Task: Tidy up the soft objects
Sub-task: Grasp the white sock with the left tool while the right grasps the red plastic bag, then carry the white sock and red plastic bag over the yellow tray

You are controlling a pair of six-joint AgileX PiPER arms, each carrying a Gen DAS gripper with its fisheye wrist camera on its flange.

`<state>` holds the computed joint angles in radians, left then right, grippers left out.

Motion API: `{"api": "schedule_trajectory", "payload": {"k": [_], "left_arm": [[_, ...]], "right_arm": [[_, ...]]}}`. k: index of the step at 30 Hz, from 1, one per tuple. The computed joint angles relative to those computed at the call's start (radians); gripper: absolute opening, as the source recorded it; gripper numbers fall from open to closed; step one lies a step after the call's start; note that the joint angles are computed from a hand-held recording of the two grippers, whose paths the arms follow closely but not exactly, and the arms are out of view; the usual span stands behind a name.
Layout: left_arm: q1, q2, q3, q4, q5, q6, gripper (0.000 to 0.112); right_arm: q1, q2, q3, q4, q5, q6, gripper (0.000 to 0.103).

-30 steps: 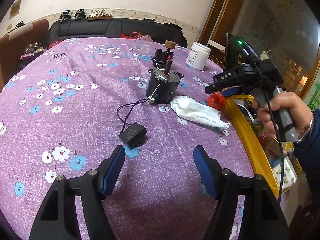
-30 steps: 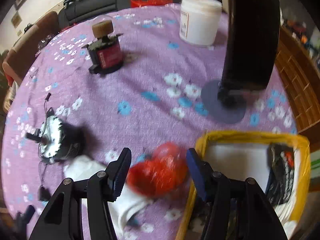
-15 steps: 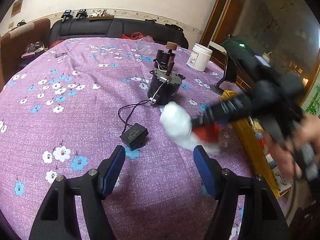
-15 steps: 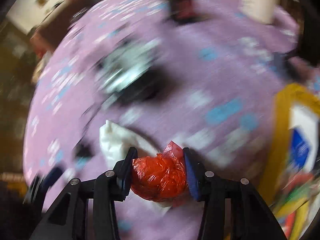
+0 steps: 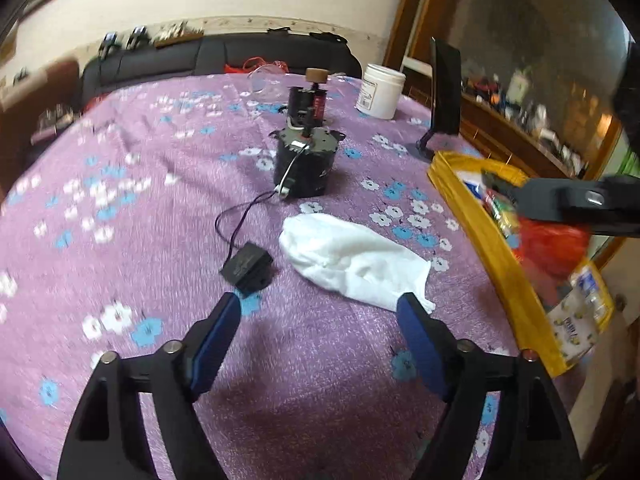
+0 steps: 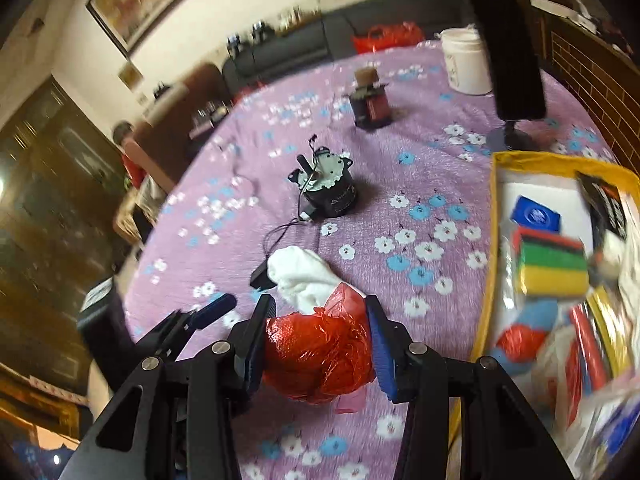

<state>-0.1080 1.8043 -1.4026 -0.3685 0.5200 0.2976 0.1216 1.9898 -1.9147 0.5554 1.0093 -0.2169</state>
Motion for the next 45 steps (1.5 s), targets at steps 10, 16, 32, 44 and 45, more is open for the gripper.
{"api": "schedule_trajectory", "payload": {"k": [10,16,32,44,45], "left_arm": [[-0.162,0.292,-0.456,0.491,0.253,-0.238,0.089],[-0.121,0.310,-0.469,0.381,0.257,-0.195,0.016],[-0.039,0.052,-0.190,-0.001,0.164,0.042,0.015],[-0.199,-0.003,-0.173,-0.020,0.178,0.086,0.016],[-0.215,-0.004,-0.168,-0.017,0.176,0.088,0.016]], "right_arm": [[-0.075,-0.191,0.341,0.184,-0.162,-0.211,0.049],[-0.120,-0.290,0.481,0.246,-0.251,-0.333,0.049],[-0.296,-0.373,0.616,0.422,-0.332,-0.475,0.049],[-0.445,-0.401,0.666,0.494,-0.297,-0.549,0.049],[-0.456,-0.403,0.672,0.501,-0.292,-0.557,0.049]]}}
